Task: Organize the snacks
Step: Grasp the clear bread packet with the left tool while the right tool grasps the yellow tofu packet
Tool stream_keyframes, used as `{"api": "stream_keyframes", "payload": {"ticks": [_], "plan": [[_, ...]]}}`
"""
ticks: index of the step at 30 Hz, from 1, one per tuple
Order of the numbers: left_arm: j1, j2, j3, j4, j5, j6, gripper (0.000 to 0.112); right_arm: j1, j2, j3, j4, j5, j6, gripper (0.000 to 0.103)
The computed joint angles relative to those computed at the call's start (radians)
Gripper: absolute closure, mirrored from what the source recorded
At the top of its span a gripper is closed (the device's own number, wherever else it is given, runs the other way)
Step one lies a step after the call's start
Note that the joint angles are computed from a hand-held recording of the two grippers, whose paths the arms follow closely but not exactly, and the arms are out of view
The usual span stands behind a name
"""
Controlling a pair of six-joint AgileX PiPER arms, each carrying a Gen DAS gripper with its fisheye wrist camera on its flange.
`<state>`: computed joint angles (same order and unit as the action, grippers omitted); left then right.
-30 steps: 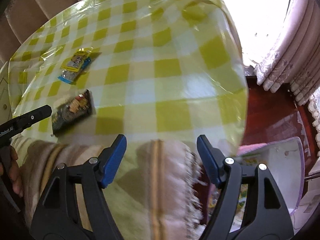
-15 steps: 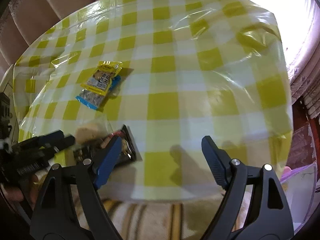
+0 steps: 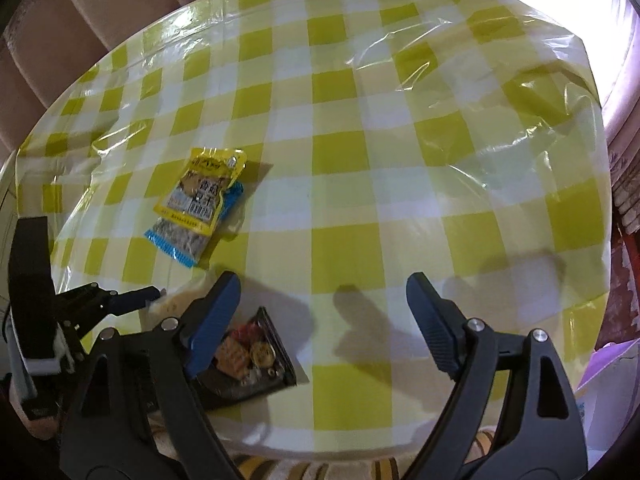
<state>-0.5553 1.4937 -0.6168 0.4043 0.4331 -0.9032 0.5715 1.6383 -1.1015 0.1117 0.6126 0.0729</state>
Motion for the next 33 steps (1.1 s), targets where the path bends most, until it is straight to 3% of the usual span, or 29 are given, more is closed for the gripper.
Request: {"api": "stream_keyframes", "payload": {"ticks": [4, 8, 16, 26, 29, 31, 33], "plan": [[-0.001, -0.012, 0.02, 0.065, -0.002, -0.084, 0.064, 0.007, 0.048, -0.052, 0.011, 0.005, 0.029, 0.015], [0.049, -0.068, 0.076, 0.015, -0.056, -0.054, 0.074, 0.035, 0.108, -0.114, 0.013, 0.011, 0.073, 0.013], [0.139, -0.224, 0.211, -0.041, -0.114, -0.094, 0.075, 0.113, 0.238, -0.255, -0.01, 0.03, 0.176, 0.012], [0.164, -0.428, 0.336, 0.005, -0.077, -0.294, 0.075, 0.217, 0.427, -0.506, -0.157, 0.116, 0.366, 0.01], [0.144, -0.503, 0.37, 0.066, -0.036, -0.414, 0.075, 0.226, 0.471, -0.564, -0.182, 0.149, 0.405, 0.01], [0.14, -0.527, 0.375, 0.081, -0.011, -0.448, 0.075, 0.229, 0.498, -0.598, -0.19, 0.164, 0.424, 0.01], [0.151, -0.497, 0.37, 0.101, -0.037, -0.472, 0.075, 0.228, 0.524, -0.63, -0.181, 0.171, 0.421, 0.01]]}}
